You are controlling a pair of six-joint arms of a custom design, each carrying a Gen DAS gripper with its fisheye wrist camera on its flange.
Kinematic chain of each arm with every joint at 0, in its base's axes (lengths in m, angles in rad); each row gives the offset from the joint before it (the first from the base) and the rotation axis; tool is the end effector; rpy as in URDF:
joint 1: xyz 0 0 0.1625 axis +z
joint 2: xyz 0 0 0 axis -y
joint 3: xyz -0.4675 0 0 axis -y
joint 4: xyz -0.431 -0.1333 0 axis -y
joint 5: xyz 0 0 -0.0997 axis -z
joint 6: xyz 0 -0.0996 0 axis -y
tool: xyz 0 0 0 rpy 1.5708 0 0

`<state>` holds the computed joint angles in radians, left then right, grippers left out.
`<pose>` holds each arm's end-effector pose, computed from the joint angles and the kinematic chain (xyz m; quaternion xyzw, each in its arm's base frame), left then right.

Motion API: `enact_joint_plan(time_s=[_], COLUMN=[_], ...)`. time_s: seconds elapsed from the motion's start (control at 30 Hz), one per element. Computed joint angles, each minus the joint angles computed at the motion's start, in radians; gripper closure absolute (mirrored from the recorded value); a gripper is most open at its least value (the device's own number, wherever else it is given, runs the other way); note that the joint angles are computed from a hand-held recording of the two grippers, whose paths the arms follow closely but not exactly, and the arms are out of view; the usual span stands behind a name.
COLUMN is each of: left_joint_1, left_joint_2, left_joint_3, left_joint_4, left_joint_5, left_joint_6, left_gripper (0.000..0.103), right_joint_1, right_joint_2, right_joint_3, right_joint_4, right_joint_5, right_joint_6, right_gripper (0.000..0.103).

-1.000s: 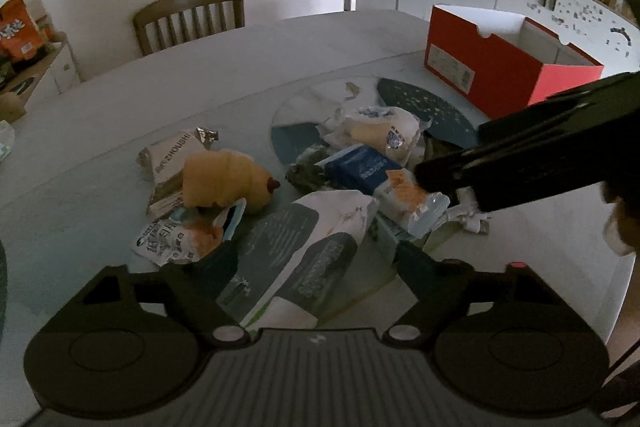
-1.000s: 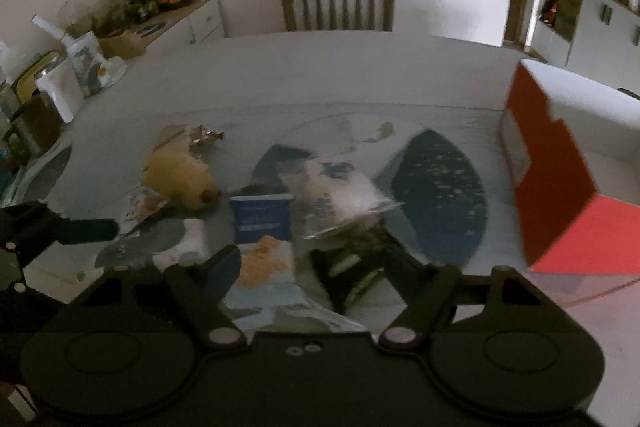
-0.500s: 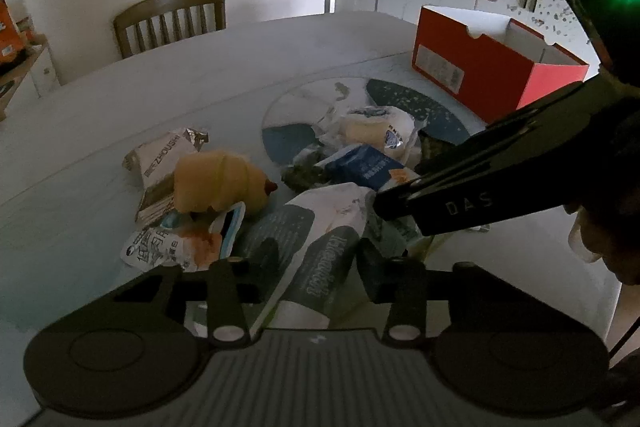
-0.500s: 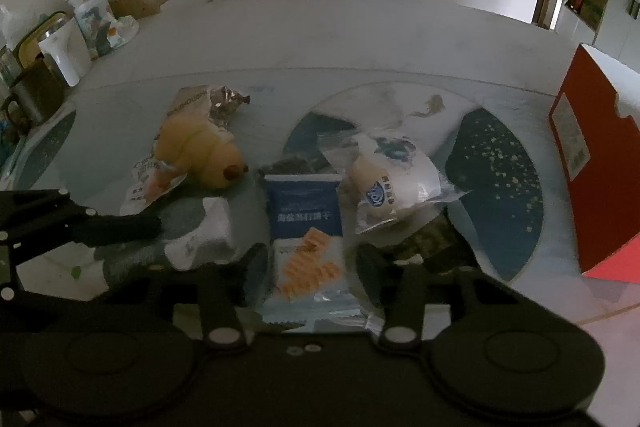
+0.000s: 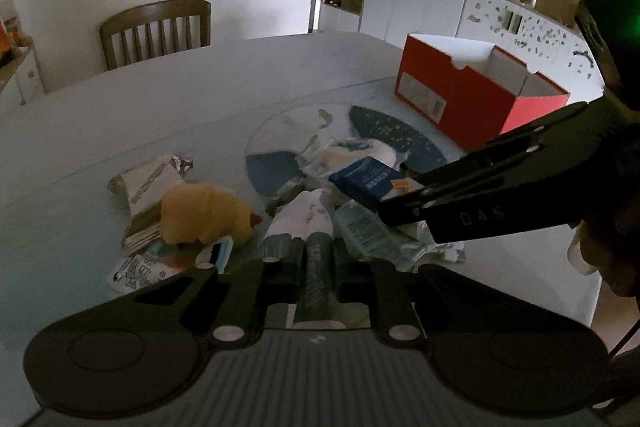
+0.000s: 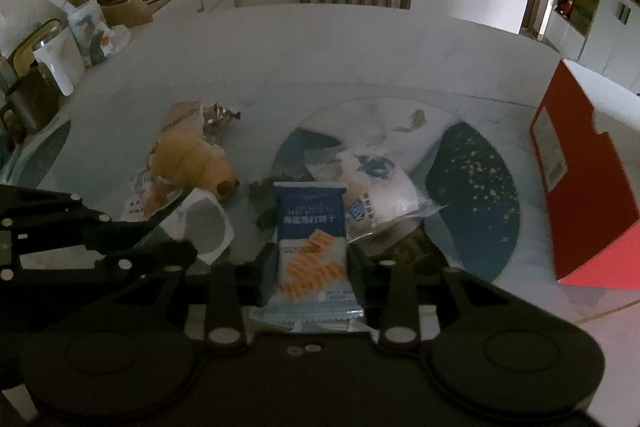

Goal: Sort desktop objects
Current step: 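Grasp the white-and-green bag with the left gripper while the right grasps the blue biscuit packet, then carry both held items over the red shoebox and lower them inside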

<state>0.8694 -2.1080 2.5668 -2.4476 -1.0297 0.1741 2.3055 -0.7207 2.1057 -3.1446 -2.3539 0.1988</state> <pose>-0.0351 -0.3276 0.3357 0.3494 0.8773 -0.2612 0.2003 0.4101 -0.3600 -0.0032 0.2089 -0.8969 0.2488 0.3001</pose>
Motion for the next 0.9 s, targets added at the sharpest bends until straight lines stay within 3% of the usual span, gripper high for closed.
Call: enact_joint_plan(time_s=[0.27,0.57,0.9], left_joint_1=[-0.046,-0.156,-0.298], left_joint_2=[-0.004,0.003,0.121], left_joint_3=[-0.004,-0.012,-0.033], left_joint_4=[0.019,0.049,-0.030], left_joint_5=[0.021,0.087,0.143], left_joint_6=[-0.061,-0.200,-0.333], left_gripper=[0.091,0.091,0.091], right_joint_1=[0.004,-0.005,-0.044], right_joint_2=[-0.034,-0.107,-0.259], right_joint_3=[0.032,0.081,0.158], right_joint_4=[-0.039,-0.096,-0.133], right_joint_5=[-0.003,0.036,0.087], right_joint_6=[-0.007,-0.086,-0.195], right_gripper=[0.067,0.067,0.067])
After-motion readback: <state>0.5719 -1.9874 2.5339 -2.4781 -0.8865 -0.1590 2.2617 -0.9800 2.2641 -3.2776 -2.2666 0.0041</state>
